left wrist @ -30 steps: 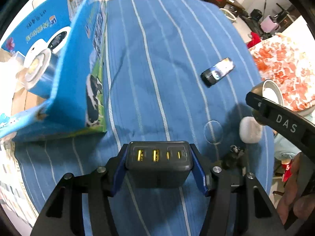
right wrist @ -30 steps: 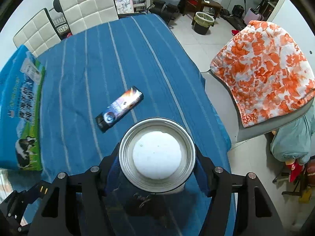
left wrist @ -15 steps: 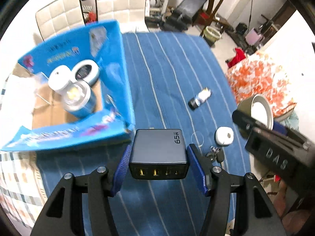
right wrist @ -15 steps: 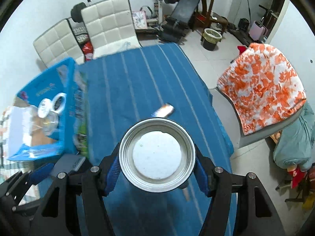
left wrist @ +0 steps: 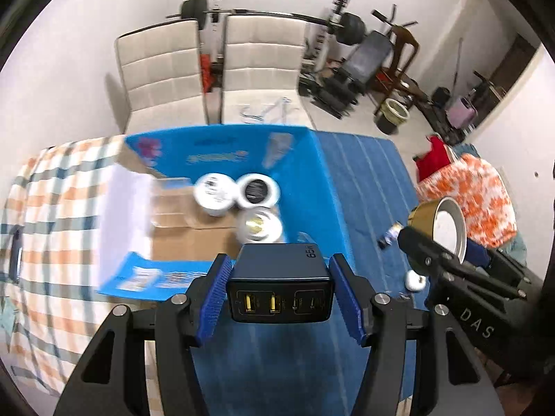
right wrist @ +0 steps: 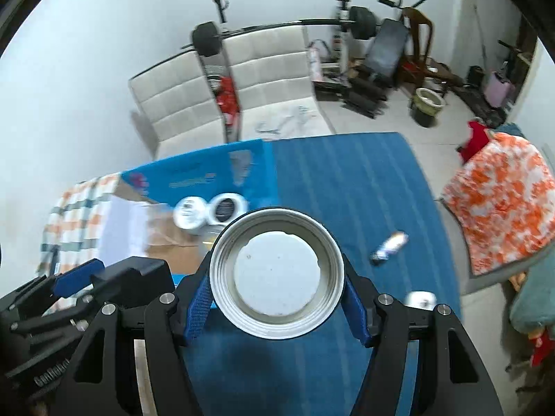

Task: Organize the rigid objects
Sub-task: 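Carry the power bank and white-lidded tin into the blue box, open both grippers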

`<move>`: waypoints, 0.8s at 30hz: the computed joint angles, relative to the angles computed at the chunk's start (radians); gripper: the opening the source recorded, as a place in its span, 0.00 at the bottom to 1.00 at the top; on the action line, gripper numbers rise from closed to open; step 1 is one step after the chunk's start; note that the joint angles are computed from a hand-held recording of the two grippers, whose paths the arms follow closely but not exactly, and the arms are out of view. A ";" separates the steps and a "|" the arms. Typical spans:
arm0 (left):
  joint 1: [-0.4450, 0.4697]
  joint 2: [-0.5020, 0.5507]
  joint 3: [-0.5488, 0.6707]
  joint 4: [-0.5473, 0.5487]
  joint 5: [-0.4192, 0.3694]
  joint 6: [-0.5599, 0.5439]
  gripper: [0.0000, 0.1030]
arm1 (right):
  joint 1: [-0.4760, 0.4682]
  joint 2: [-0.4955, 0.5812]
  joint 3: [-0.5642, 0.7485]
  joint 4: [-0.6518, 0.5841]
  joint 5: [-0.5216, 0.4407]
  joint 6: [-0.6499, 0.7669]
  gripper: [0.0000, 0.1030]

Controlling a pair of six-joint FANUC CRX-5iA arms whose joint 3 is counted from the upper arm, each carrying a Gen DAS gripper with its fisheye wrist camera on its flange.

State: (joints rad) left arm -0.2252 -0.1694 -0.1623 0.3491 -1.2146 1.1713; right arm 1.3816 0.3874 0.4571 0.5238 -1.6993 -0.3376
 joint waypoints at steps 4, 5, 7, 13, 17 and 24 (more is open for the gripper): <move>0.089 0.065 0.054 -0.002 -0.049 -0.044 0.54 | -0.058 0.045 0.028 -0.035 0.175 0.054 0.65; 0.112 0.092 0.067 0.003 -0.061 -0.045 0.54 | -0.077 0.038 -0.002 -0.049 0.265 0.049 0.65; 0.131 0.162 0.111 -0.028 -0.082 -0.042 0.54 | -0.119 0.050 -0.026 -0.105 0.391 0.075 0.65; 0.159 0.352 0.194 -0.049 -0.140 -0.008 0.54 | -0.216 0.155 0.020 -0.263 0.517 0.194 0.65; 0.160 0.450 0.244 -0.059 -0.184 0.018 0.54 | -0.249 0.217 0.088 -0.328 0.512 0.268 0.65; 0.135 0.526 0.301 -0.089 -0.236 0.029 0.54 | -0.285 0.266 0.129 -0.412 0.528 0.345 0.66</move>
